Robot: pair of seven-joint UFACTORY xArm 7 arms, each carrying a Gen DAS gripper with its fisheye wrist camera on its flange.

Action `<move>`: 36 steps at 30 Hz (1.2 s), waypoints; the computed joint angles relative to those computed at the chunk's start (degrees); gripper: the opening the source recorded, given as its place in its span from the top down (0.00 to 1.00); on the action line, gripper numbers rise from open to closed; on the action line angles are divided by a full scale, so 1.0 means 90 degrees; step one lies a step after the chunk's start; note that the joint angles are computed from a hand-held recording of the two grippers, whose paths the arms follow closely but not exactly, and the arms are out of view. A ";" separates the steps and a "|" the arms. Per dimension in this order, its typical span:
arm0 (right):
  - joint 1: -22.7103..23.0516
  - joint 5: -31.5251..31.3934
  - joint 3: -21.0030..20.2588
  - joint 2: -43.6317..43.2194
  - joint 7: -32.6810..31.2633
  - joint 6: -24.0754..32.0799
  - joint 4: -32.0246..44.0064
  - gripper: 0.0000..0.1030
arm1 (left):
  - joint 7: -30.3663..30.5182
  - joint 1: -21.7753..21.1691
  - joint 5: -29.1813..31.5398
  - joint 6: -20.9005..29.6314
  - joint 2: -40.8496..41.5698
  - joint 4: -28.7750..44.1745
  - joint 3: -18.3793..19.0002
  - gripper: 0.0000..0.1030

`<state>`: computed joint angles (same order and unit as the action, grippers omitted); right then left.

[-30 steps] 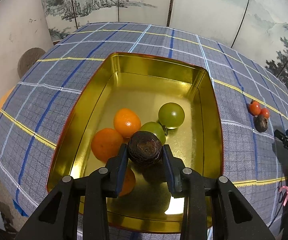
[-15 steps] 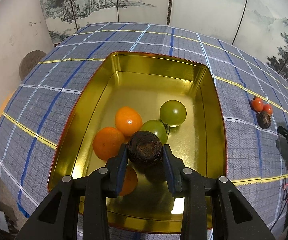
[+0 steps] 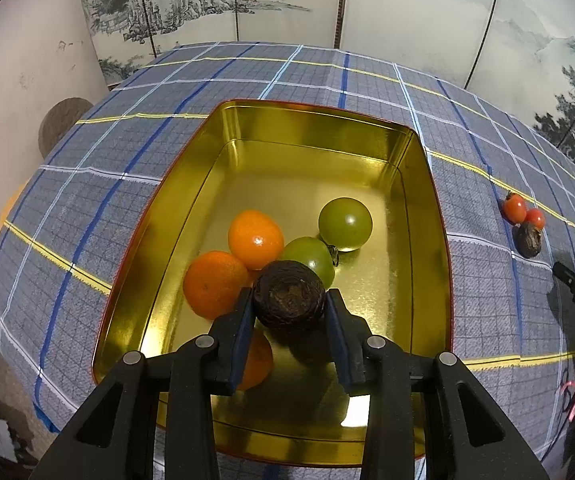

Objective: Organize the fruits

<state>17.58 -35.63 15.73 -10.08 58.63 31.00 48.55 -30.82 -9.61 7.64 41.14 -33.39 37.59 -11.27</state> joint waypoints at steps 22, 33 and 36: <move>0.0969 -0.0416 0.0063 0.0973 0.0057 0.0017 0.0998 0.14 | -0.0130 -0.0026 0.0023 -0.0020 -0.0253 -0.0086 -0.0045 0.49; 0.1275 -0.0701 -0.0249 0.1425 0.0303 0.0126 0.1554 0.33 | -0.0012 -0.0058 -0.0157 -0.0050 -0.0400 -0.0144 0.0030 0.44; 0.1344 -0.0759 -0.0298 0.1530 0.0337 0.0138 0.1687 0.40 | -0.0003 -0.0045 -0.0195 -0.0033 -0.0407 -0.0145 0.0045 0.44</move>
